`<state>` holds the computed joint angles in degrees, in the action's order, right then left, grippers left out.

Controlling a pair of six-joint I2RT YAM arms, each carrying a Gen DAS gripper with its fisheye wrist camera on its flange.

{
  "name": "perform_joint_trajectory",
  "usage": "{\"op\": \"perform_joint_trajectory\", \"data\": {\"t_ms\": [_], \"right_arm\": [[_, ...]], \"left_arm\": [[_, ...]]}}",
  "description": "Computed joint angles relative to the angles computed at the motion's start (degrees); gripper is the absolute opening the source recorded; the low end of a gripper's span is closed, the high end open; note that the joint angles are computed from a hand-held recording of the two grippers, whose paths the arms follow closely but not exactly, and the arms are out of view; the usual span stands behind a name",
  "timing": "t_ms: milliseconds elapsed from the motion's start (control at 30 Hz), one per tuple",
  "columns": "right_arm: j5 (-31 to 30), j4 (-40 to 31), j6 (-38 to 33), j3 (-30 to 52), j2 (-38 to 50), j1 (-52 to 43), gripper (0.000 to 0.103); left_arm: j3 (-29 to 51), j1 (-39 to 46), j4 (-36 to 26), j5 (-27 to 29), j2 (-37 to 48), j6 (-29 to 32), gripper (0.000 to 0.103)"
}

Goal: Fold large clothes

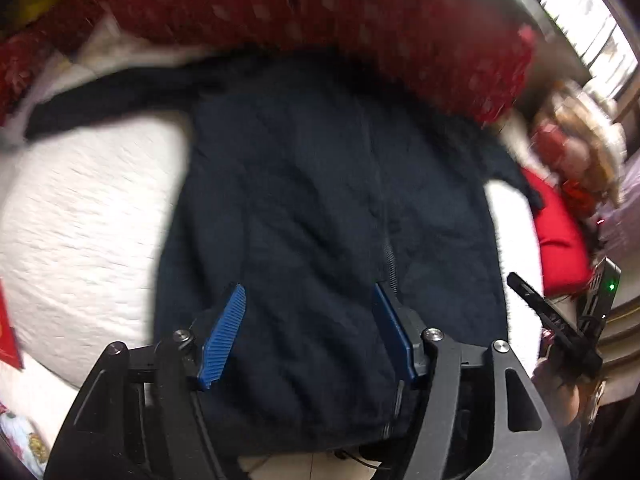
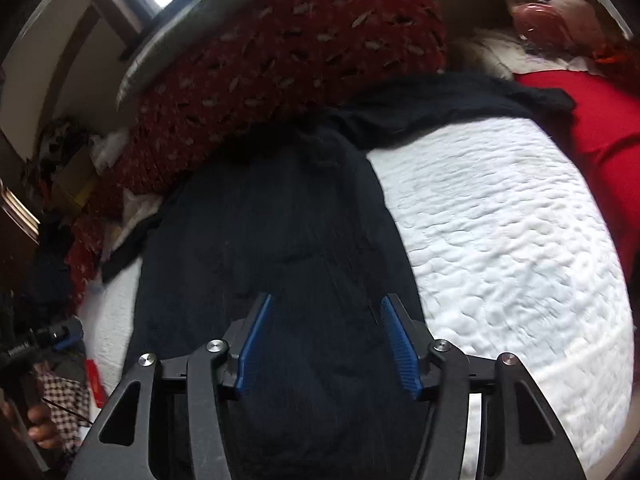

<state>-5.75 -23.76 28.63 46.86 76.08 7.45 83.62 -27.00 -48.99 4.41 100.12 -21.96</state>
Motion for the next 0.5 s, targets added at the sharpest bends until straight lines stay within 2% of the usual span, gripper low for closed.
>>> {"op": "perform_joint_trajectory", "data": {"t_ms": [67, 100, 200, 233, 267, 300, 333, 433, 500], "right_arm": [[0.47, -0.38, -1.34, 3.41, 11.70, 0.22, 0.052], [-1.28, 0.92, -2.48, 2.23, 13.46, -1.51, 0.050], [-11.74, 4.62, -4.39, 2.63, 9.95, -12.38, 0.046], [-13.69, 5.34, -4.57, 3.68, 9.44, -17.55, 0.048], [-14.67, 5.97, -4.40, 4.91, 9.75, -22.08, 0.055], [-15.74, 6.73, -3.88, 6.85, 11.34, -27.37, 0.070], [-16.76, 7.98, -2.21, 9.99, 14.99, -34.00, 0.077], [-18.07, 7.61, 4.10, 21.74, 29.07, -45.91, 0.079], [-20.89, 9.42, 8.46, 27.24, 37.14, -49.79, 0.079]], "left_arm": [[1.83, -1.40, -0.33, -1.02, 6.09, -0.83, 0.064], [4.63, -1.95, -2.07, -1.48, 10.42, -0.90, 0.064], [8.35, -2.22, -3.40, -0.29, 15.15, 0.36, 0.064], [9.87, -2.31, -3.46, -0.08, 16.14, 0.87, 0.064], [11.91, -2.36, -3.79, 0.15, 17.18, 1.49, 0.064], [14.31, -2.47, -4.24, 0.13, 18.49, 1.84, 0.064], [16.23, -2.45, -4.70, 0.34, 19.26, 2.22, 0.064], [20.65, -1.98, -4.30, 3.04, 21.80, 2.84, 0.064], [24.56, -1.86, -5.03, 4.51, 24.48, 3.02, 0.064]]}}
